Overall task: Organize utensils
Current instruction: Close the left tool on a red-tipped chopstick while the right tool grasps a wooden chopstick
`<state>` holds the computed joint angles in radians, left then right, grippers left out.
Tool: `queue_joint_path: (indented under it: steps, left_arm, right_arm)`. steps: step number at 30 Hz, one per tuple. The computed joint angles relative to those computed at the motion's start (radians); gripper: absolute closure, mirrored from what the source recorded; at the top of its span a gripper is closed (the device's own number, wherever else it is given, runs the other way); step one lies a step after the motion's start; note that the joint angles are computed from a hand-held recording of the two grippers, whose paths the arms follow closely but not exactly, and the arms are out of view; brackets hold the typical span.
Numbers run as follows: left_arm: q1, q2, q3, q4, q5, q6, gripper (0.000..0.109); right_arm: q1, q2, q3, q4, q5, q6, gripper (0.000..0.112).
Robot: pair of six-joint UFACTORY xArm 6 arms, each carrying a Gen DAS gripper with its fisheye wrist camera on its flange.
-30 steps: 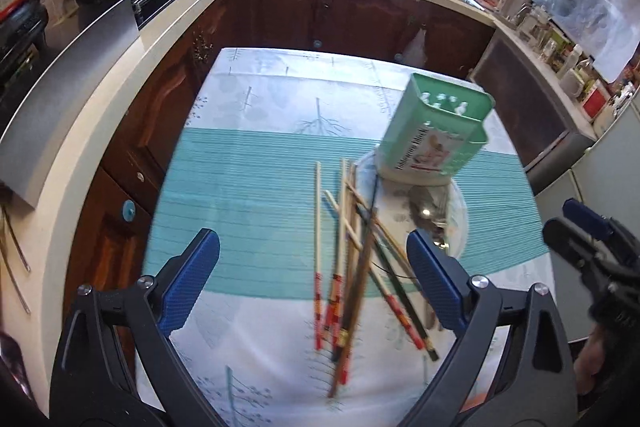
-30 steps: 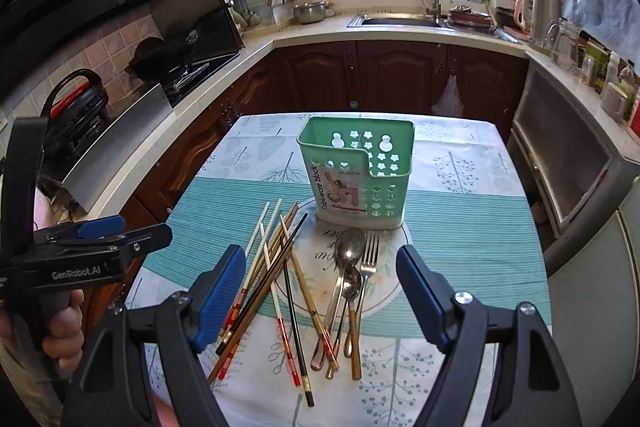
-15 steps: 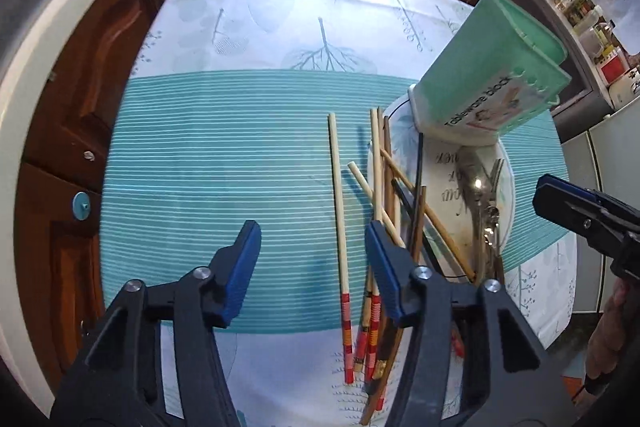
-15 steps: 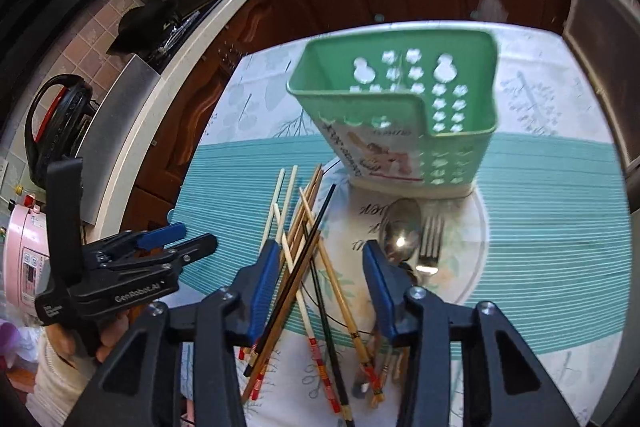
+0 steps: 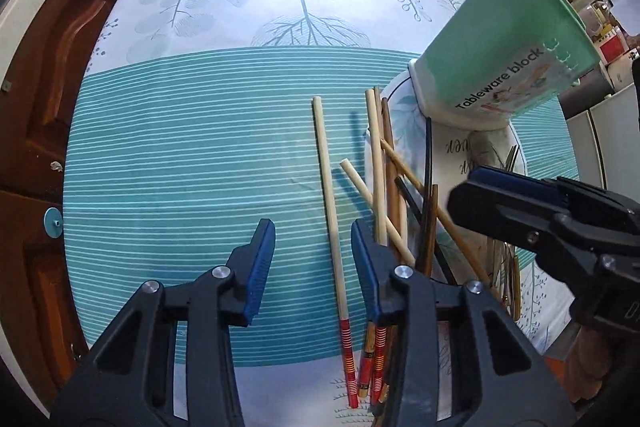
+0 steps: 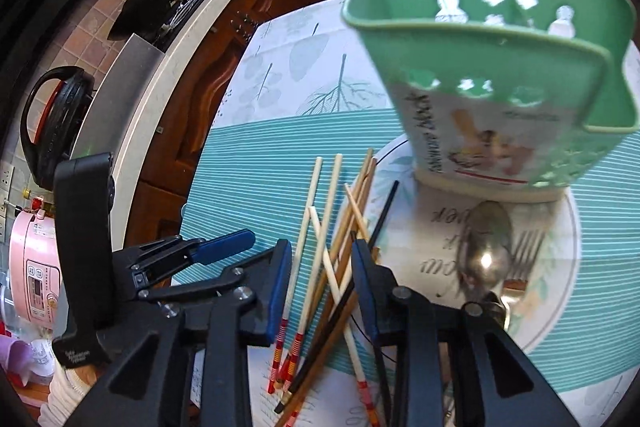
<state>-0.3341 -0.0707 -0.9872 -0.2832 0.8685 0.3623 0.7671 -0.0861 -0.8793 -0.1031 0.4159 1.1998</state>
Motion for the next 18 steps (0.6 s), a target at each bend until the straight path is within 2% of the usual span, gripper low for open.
queue_joint_path:
  steps: [5, 7, 18]
  left_arm:
    - [-0.007, 0.005, 0.005, 0.001, -0.012, 0.009, 0.072]
    - [-0.005, 0.007, 0.006, -0.003, -0.011, 0.012, 0.072]
    - [0.009, -0.005, 0.026, -0.024, -0.011, 0.048, 0.073]
  right_arm:
    - [-0.006, 0.045, -0.023, 0.019, -0.024, -0.011, 0.081]
    - [-0.009, 0.064, -0.031, 0.033, -0.037, -0.016, 0.085]
    - [-0.025, 0.163, -0.108, 0.036, -0.03, 0.008, 0.091]
